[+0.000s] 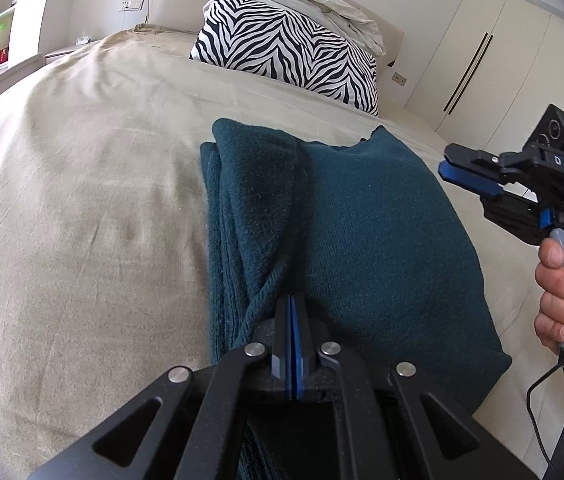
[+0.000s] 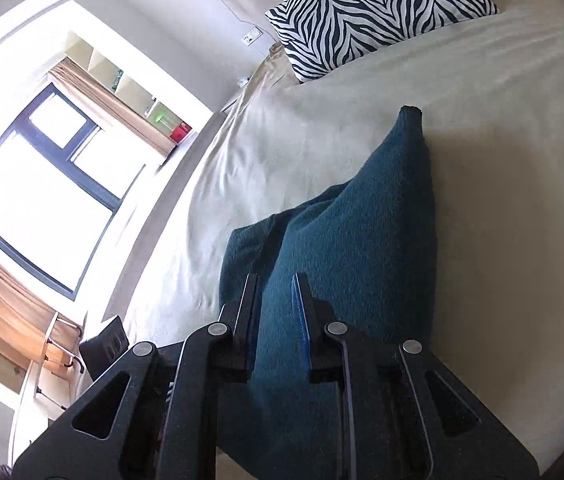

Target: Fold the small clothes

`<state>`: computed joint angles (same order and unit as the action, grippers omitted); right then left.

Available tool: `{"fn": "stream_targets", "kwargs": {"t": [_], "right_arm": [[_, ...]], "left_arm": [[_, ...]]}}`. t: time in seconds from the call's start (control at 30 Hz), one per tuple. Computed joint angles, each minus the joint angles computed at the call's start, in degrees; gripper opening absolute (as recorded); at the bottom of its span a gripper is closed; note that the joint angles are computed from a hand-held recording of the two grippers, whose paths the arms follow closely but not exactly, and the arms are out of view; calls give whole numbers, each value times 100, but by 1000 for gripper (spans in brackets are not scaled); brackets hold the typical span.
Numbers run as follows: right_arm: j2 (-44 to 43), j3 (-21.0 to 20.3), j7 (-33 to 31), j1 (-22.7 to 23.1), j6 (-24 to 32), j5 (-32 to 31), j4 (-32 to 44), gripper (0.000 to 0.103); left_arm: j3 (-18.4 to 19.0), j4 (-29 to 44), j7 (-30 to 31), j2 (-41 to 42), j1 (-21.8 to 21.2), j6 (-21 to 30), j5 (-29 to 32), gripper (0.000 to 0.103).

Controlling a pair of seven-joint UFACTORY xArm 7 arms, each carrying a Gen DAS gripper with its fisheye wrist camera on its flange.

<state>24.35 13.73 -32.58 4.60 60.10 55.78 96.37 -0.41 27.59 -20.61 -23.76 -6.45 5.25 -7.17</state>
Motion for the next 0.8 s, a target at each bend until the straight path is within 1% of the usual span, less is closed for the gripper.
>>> {"fn": "stream_targets", "kwargs": {"t": [0.03,0.07,0.1,0.13,0.2,0.27,0.3,0.33,0.37,0.4,0.43,0.53,0.57,0.6,0.67,0.7,0.73,0.8], "right_arm": [[451,-104,535,178,31,-336,520,16],[803,-265,982,384,-70,-687,870,16],[1123,-185,1189,355,-151,-805,1123,9],[1324,-104,1214,286,-303,-723,1225,0],[1472,71,1325,127,-425,-619,1310,0],[1375,113,1389,131,-481,-855,1283,0],[1222,111,1426,149,-566,-965,1164,0],[1057,181,1420,85,-603,-899,1011,6],[807,300,1293,-65,-591,-673,723,6],[585,444,1006,-236,-531,-331,444,6],[339,500,731,-337,-441,-78,149,6],[-329,378,190,-332,-112,45,-704,6],[-443,293,105,-256,-97,-62,-952,6],[-534,140,-74,-137,-166,22,-1246,6],[-595,262,-558,-366,-249,635,-1625,2],[-615,81,-502,-243,-182,691,-1638,0],[-648,-11,-317,-171,-137,627,-1603,0],[-829,-129,-183,-49,-228,618,-1646,7]], "left_arm": [[78,1,38,12,-76,-17,-49,7],[170,-11,95,15,-169,-42,-110,7],[219,11,133,41,-218,-35,-150,7],[247,43,160,75,-245,-31,-183,7],[208,59,158,84,-211,-10,-202,7],[101,72,97,84,-113,19,-166,7],[89,82,81,87,-99,37,-164,7],[78,93,61,86,-86,60,-165,7],[79,96,55,87,-77,73,-163,7],[46,103,31,87,-43,88,-141,7],[12,111,3,87,-9,103,-117,7],[-39,119,-68,85,42,130,-71,7],[-60,124,-95,85,62,139,-52,7],[-80,135,-124,95,79,147,-34,7],[-170,145,-207,101,161,158,50,7],[-206,147,-245,94,197,168,94,7],[-228,151,-277,93,221,171,130,7],[-212,153,-306,94,204,170,153,7]]}}
